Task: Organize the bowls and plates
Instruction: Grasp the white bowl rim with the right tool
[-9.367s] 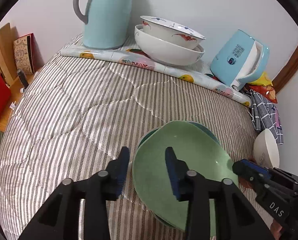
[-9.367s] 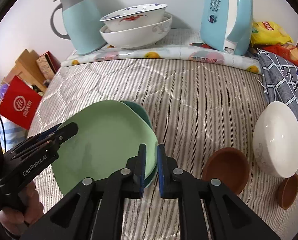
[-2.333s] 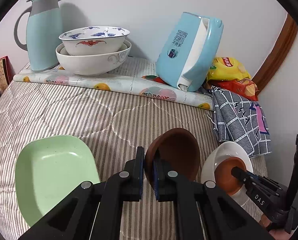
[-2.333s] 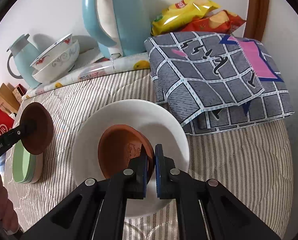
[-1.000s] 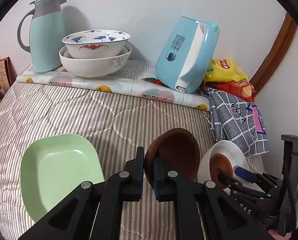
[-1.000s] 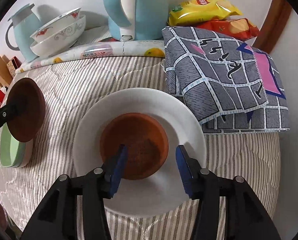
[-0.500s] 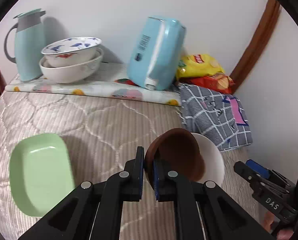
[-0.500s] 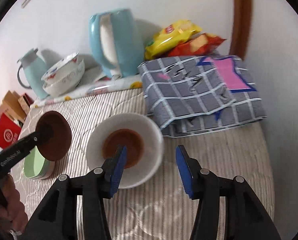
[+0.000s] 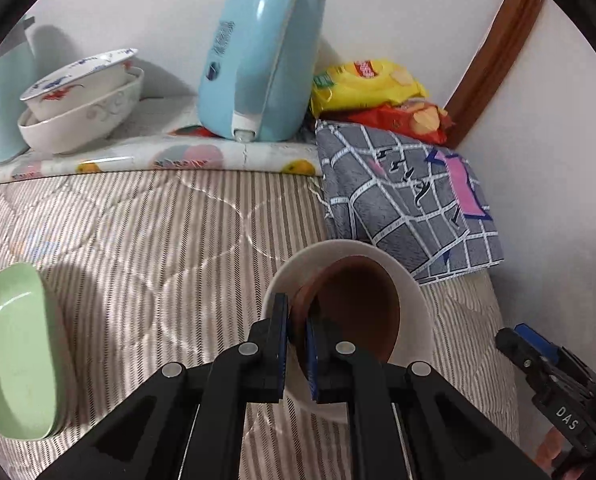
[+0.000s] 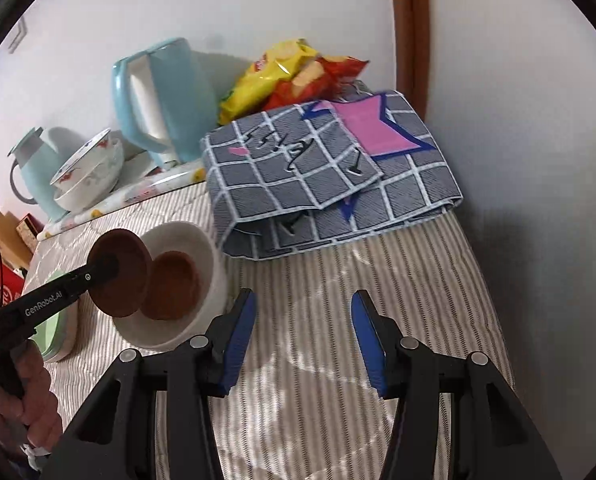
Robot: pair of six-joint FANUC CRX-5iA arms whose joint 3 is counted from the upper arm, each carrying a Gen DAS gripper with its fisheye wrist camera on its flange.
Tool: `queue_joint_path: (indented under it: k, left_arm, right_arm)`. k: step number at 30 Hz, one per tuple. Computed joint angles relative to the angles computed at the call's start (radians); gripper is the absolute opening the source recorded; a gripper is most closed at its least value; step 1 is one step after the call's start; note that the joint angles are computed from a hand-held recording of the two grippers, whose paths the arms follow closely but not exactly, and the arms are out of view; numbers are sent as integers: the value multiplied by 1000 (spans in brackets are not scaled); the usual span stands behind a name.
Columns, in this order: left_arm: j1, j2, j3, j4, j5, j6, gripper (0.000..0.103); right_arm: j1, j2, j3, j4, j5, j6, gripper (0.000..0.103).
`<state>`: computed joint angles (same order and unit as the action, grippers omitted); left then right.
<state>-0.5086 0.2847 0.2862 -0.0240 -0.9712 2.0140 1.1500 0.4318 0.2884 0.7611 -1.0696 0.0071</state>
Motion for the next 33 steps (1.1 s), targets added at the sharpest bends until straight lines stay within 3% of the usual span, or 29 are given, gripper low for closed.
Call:
queue_joint_path:
  k: [11, 25, 27, 33]
  left_arm:
    - [-12, 65, 63, -10, -53, -6, 9]
    - [12, 40, 23, 77, -27, -50, 15]
    - [12, 29, 22, 70, -29, -48, 20]
    - [-4, 8, 65, -32, -90, -14, 21]
  right_arm:
    - [-21, -7, -31, -18, 35, -18, 50]
    - [-18, 11, 1, -20, 73, 14, 50]
    - [-17, 17, 17, -23, 86, 32, 50]
    - [-20, 70, 122, -57, 86, 127, 50]
